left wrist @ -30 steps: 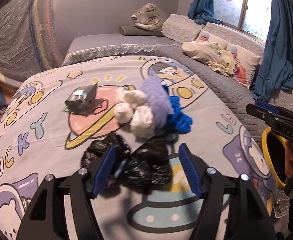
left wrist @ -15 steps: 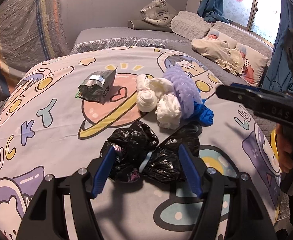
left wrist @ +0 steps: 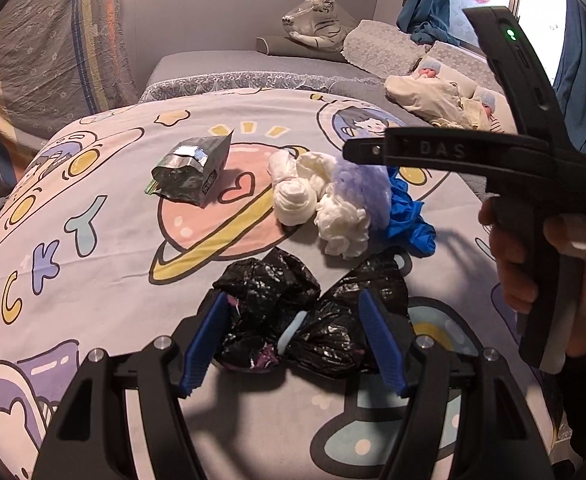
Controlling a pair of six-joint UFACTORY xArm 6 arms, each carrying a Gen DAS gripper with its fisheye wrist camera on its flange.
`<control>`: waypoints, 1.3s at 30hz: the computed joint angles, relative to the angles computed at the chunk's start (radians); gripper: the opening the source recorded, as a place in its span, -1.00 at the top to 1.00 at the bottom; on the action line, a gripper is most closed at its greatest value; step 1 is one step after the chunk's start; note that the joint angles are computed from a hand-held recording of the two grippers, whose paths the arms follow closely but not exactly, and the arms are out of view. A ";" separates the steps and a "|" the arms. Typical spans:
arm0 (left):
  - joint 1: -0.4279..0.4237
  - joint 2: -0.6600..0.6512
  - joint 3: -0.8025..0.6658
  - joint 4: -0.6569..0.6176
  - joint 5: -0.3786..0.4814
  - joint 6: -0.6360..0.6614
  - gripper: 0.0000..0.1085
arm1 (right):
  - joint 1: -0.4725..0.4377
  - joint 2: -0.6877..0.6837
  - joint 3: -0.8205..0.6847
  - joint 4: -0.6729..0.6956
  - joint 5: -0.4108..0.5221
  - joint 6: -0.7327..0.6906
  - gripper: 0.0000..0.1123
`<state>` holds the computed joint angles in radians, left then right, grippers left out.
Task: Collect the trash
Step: 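Grasp the black plastic bag with the left tool while the right tool grasps the purple foam net, then lift the black bag and purple foam net off the bed with both tools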
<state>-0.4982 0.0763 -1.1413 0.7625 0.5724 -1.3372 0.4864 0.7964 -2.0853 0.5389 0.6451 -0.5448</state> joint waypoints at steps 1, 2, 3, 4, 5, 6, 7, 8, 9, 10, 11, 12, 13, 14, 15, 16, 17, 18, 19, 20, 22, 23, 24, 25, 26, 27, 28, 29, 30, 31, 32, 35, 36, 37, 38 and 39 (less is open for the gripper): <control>-0.001 0.003 -0.002 0.003 0.003 0.001 -0.18 | -0.001 0.010 -0.016 0.003 0.012 0.002 -0.01; -0.002 0.006 -0.004 0.004 0.005 0.005 -0.18 | -0.001 0.013 -0.020 0.006 0.016 0.004 -0.01; -0.002 0.008 -0.006 0.005 0.007 0.006 -0.18 | -0.002 0.018 -0.027 0.012 0.024 0.004 -0.02; -0.002 0.009 -0.006 0.007 0.006 0.005 -0.18 | -0.004 0.024 -0.035 0.016 0.034 0.006 -0.06; -0.002 0.009 -0.006 0.006 0.005 0.004 -0.17 | -0.006 0.029 -0.043 0.020 0.042 0.007 -0.08; -0.002 0.010 -0.007 0.007 0.005 0.001 -0.15 | -0.008 0.033 -0.049 0.022 0.049 0.008 -0.08; -0.004 0.011 -0.008 0.008 0.006 -0.002 -0.14 | -0.009 0.033 -0.047 0.022 0.050 0.007 -0.09; -0.005 0.012 -0.010 0.006 0.007 -0.002 -0.11 | -0.010 0.033 -0.045 0.023 0.052 0.006 -0.10; -0.007 0.014 -0.013 0.004 0.009 0.000 -0.09 | -0.014 0.038 -0.056 0.038 0.081 0.007 -0.10; -0.008 0.015 -0.015 0.002 0.009 0.003 -0.07 | -0.014 0.038 -0.056 0.038 0.081 0.007 -0.11; -0.011 0.016 -0.016 0.001 0.008 0.006 -0.04 | -0.016 0.045 -0.069 0.044 0.099 0.013 -0.11; -0.014 0.019 -0.021 -0.001 0.012 0.012 0.00 | -0.019 0.058 -0.093 0.050 0.126 0.021 -0.11; -0.018 0.022 -0.026 0.001 0.020 0.014 0.02 | -0.022 0.072 -0.117 0.054 0.147 0.027 -0.11; -0.021 0.022 -0.027 0.005 0.026 0.010 0.05 | -0.023 0.079 -0.129 0.057 0.155 0.029 -0.09; -0.024 0.022 -0.028 0.005 0.029 0.007 0.08 | -0.024 0.081 -0.131 0.064 0.158 0.029 -0.06; -0.025 0.020 -0.026 0.004 0.029 0.005 0.10 | -0.026 0.081 -0.133 0.072 0.164 0.029 0.00; -0.025 0.019 -0.024 0.003 0.027 0.005 0.15 | -0.031 0.089 -0.151 0.087 0.193 0.028 0.05; -0.027 0.018 -0.023 0.005 0.029 0.004 0.19 | -0.036 0.093 -0.161 0.101 0.212 0.031 0.07; -0.030 0.017 -0.023 0.005 0.032 0.003 0.22 | -0.042 0.108 -0.187 0.112 0.243 0.039 0.11; -0.032 0.016 -0.024 0.007 0.034 0.003 0.27 | -0.048 0.127 -0.222 0.120 0.276 0.048 0.20; -0.035 0.018 -0.025 0.009 0.037 0.004 0.33 | -0.059 0.160 -0.278 0.139 0.325 0.073 0.24; -0.038 0.018 -0.026 0.013 0.040 0.002 0.38 | -0.061 0.161 -0.281 0.145 0.332 0.071 0.29; -0.040 0.019 -0.027 0.015 0.040 0.003 0.44 | -0.063 0.159 -0.279 0.150 0.336 0.068 0.32; -0.042 0.020 -0.027 0.017 0.039 0.002 0.47 | -0.063 0.146 -0.261 0.155 0.328 0.063 0.37; -0.042 0.018 -0.025 0.020 0.036 0.000 0.52 | -0.063 0.137 -0.247 0.158 0.322 0.057 0.41; -0.042 0.016 -0.023 0.016 0.031 0.001 0.58 | -0.060 0.116 -0.215 0.161 0.303 0.043 0.43; -0.043 0.013 -0.020 0.014 0.028 -0.001 0.62 | -0.058 0.102 -0.193 0.162 0.285 0.036 0.48; -0.042 0.010 -0.017 0.014 0.024 -0.005 0.67 | -0.058 0.087 -0.171 0.166 0.272 0.024 0.51; -0.042 0.008 -0.014 0.013 0.021 -0.007 0.70 | -0.058 0.081 -0.162 0.170 0.272 0.015 0.52; -0.043 0.006 -0.012 0.011 0.021 -0.009 0.73 | -0.059 0.074 -0.150 0.175 0.268 0.009 0.54; -0.044 0.003 -0.012 0.010 0.023 -0.012 0.76 | -0.061 0.068 -0.141 0.178 0.265 0.006 0.55; -0.043 -0.003 -0.006 -0.005 0.021 -0.008 0.98 | -0.074 0.072 -0.146 0.192 0.276 0.015 0.56; -0.042 -0.006 -0.002 -0.014 0.018 -0.006 0.98 | -0.078 0.071 -0.142 0.192 0.270 0.016 0.56; -0.042 -0.007 -0.002 -0.015 0.022 -0.006 0.98 | -0.080 0.070 -0.141 0.191 0.267 0.017 0.56; -0.044 -0.008 -0.001 -0.013 0.029 -0.008 0.98 | -0.083 0.064 -0.128 0.187 0.254 0.019 0.57; -0.045 -0.008 -0.001 -0.012 0.034 -0.009 0.98 | -0.086 0.061 -0.121 0.184 0.245 0.021 0.57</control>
<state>-0.5435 0.0684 -1.1426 0.7503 0.6066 -1.3463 0.4009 0.8573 -2.2064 0.7232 0.8904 -0.5243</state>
